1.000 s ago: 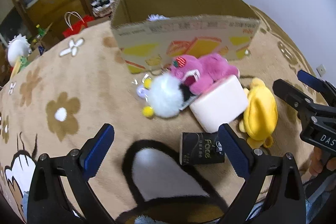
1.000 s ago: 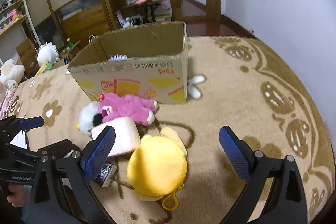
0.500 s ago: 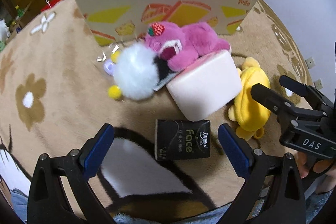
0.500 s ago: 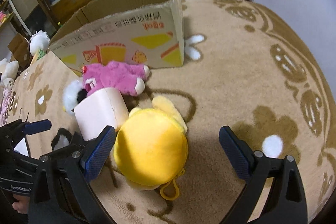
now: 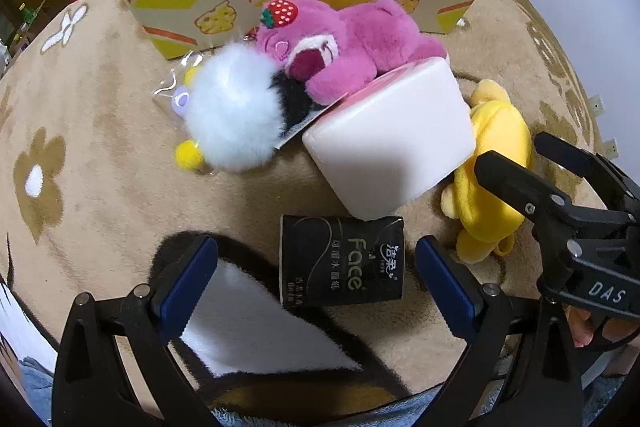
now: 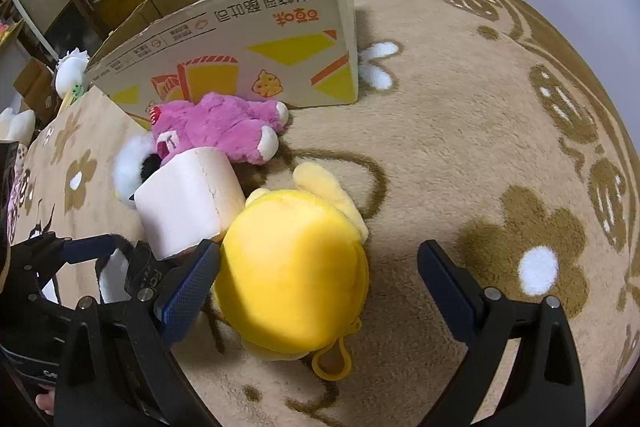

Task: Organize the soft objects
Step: 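Grasp the black Face tissue pack with the left tool while the right tool grasps the yellow plush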

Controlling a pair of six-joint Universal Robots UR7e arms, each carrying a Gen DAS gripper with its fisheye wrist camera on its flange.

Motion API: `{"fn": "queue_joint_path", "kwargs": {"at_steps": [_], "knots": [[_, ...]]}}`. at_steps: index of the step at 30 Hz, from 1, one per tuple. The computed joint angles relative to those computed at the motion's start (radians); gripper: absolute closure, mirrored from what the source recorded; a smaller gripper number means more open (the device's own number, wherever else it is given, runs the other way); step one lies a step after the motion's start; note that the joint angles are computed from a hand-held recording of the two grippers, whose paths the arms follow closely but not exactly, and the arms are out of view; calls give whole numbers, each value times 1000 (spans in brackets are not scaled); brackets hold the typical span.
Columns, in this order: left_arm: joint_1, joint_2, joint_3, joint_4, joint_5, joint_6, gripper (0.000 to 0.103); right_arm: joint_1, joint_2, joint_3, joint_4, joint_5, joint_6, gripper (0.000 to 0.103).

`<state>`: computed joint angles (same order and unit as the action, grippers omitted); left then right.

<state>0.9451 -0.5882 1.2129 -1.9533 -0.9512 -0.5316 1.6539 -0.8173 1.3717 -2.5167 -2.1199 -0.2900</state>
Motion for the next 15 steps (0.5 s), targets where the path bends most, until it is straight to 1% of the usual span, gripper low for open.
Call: {"fn": "queue_joint_path", "kwargs": {"at_steps": [4, 11, 15], "knots": [[2, 13, -14, 11, -5, 5, 5, 3, 5, 3, 0, -11, -4, 0], [6, 82, -101, 85, -6, -7, 6, 3, 14, 3, 10, -10, -2, 0], [7, 98, -119, 114, 10, -25, 6, 8, 18, 5, 7, -21, -18, 0]]}}
